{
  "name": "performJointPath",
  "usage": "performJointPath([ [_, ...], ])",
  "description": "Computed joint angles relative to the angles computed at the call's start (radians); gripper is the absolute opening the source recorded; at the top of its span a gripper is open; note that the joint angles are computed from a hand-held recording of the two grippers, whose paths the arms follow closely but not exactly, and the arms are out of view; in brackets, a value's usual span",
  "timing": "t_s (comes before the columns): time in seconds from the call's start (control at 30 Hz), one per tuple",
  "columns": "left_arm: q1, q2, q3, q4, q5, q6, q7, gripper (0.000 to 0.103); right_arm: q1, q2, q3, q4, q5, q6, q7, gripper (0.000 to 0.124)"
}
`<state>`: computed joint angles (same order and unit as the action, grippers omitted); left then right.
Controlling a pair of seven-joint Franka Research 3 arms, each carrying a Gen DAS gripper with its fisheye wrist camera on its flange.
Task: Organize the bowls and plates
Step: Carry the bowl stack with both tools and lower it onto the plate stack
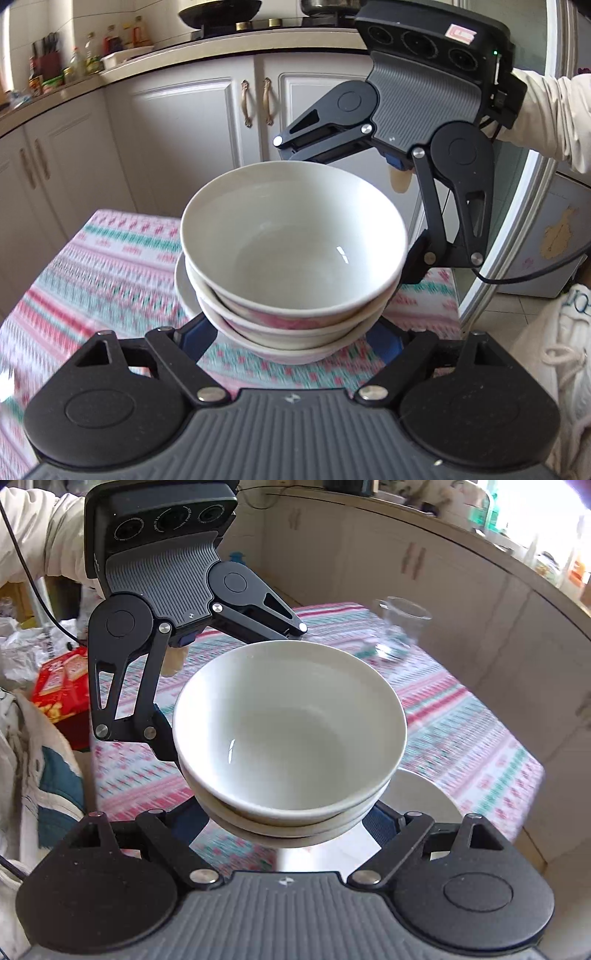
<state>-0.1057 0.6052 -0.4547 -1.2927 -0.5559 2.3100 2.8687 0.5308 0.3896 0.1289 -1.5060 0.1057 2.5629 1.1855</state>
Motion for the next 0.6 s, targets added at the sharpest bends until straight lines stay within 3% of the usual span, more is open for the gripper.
performJointPath([
  [0.33, -0.146, 0.281, 0.032, 0.434, 0.169, -0.141, -0.13, 0.087, -0.068, -0.032, -0.019, -0.069, 0.021, 0.014, -0.022, 0.092],
  [0.6, -0.207, 0.41, 0.054, 0.654, 0.237, -0.23, -0.194, 0.086, -0.087, -0.016, -0.02, -0.085, 0.04, 0.03, -0.029, 0.091],
])
